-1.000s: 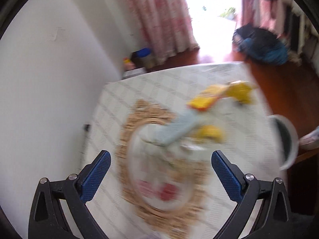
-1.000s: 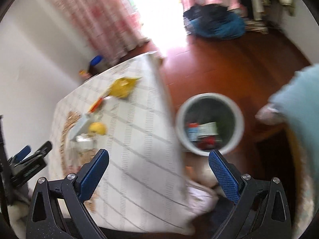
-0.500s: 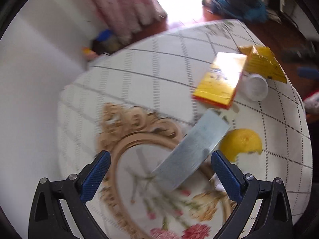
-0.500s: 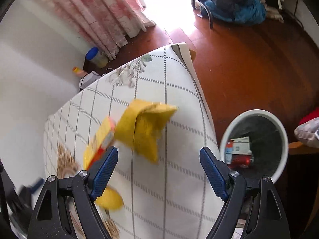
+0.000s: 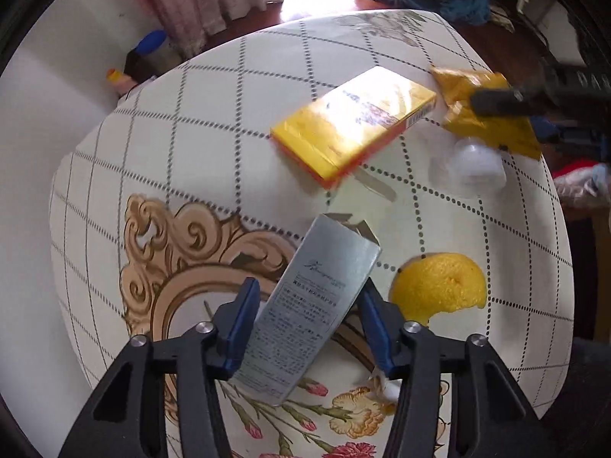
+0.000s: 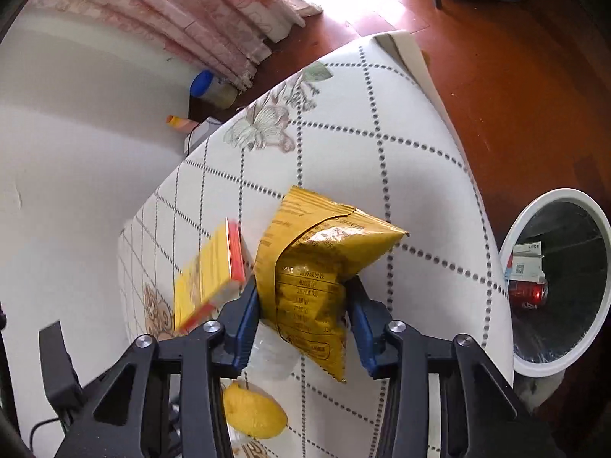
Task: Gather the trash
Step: 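Grasp the yellow snack bag with the right gripper while the left grasps a silver box, then carry the snack bag and silver box over the bin and release both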
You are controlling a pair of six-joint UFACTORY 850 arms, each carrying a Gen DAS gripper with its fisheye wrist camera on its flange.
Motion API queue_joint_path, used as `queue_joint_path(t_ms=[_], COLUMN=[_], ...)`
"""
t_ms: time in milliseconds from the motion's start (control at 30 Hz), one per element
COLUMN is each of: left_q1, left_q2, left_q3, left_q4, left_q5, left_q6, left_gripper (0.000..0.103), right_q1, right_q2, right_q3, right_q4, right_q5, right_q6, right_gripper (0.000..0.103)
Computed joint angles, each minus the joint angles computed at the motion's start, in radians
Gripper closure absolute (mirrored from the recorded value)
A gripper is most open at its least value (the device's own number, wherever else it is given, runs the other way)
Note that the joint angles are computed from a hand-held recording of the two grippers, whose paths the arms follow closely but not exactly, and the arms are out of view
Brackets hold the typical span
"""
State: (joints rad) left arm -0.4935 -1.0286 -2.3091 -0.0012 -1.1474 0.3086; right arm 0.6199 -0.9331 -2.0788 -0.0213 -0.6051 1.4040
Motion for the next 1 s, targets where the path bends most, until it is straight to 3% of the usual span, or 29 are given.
queue_joint_path(t_ms=[133,300,500,767,1000], left_q1=[0.018,0.037,0.040,0.026,-0.043], left_q2=[0.081,0.257,0.443,0.512,0.498], left_q3=[0.127,0.397,0.607,0.615,0.531], left_q4=[-0.024,-0.004,0.011,-0.040,-0.134], left_q5=[0.051,0.218,0.347,0.427,0.432], left_q6=[-0.067,-0.177,-0.277,-0.325,-0.271], left_gripper=[0.065,0.067,0.068,0.068,0.068], right_q1=[0.022,0.063,0.104,0.166,0.201], right_q2=[0.021,0.070,0.094,0.171,0.343], right_q3=[0.014,0.048,0.026,0.055,0.247], right_q4=[-0.039,-0.142,-0.256,-0.419,-0.589], right_q5=[-0.027,-0.071,-0.127,-0.177,-0.201], right_q6=[0.018,0.075,0.125,0.215,0.415], right_gripper=[0.062,0.063,0.064,0.065,0.065])
